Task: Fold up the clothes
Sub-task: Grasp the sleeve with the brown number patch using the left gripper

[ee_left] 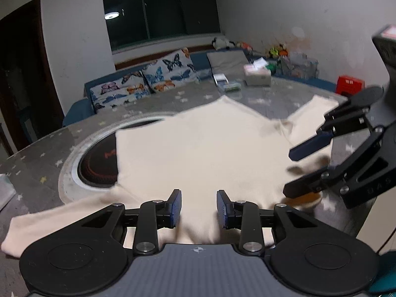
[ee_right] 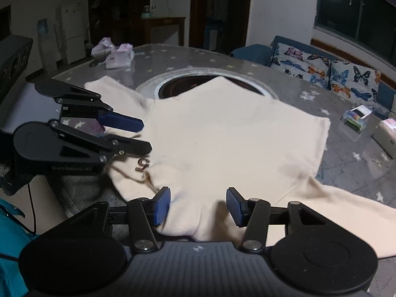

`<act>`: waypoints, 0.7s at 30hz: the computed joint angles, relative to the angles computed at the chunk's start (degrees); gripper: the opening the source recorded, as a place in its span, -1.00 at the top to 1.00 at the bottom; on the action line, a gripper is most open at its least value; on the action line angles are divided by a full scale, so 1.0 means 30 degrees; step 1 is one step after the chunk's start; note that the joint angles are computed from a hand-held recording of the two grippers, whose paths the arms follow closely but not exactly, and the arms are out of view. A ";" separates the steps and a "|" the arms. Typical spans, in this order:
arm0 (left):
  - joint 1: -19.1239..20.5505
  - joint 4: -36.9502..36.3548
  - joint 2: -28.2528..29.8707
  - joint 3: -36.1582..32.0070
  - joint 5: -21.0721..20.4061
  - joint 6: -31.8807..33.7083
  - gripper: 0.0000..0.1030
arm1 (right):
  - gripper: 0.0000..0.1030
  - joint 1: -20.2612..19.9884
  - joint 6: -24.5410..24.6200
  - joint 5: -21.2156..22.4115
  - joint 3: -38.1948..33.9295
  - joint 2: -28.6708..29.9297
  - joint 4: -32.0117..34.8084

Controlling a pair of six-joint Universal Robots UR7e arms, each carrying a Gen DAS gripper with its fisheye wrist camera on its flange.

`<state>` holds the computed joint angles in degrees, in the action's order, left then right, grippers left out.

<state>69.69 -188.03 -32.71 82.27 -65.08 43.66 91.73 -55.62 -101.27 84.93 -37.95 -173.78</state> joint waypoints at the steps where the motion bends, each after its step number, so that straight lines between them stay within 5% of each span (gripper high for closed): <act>1: -0.0028 -0.0044 0.0038 -0.0080 -0.0198 -0.0084 0.34 | 0.01 -0.0027 0.0070 0.0070 0.0091 -0.0063 -0.0248; 12: 0.0003 0.1410 0.0471 -0.0271 -0.0741 -0.0072 0.34 | 0.01 -0.0278 0.0760 -0.0187 0.0157 -0.0251 -0.0319; 21: 0.0009 0.1520 0.0425 -0.0216 -0.0589 -0.0243 0.34 | 0.02 -0.0441 0.1940 -0.0263 -0.2137 0.0774 -0.0719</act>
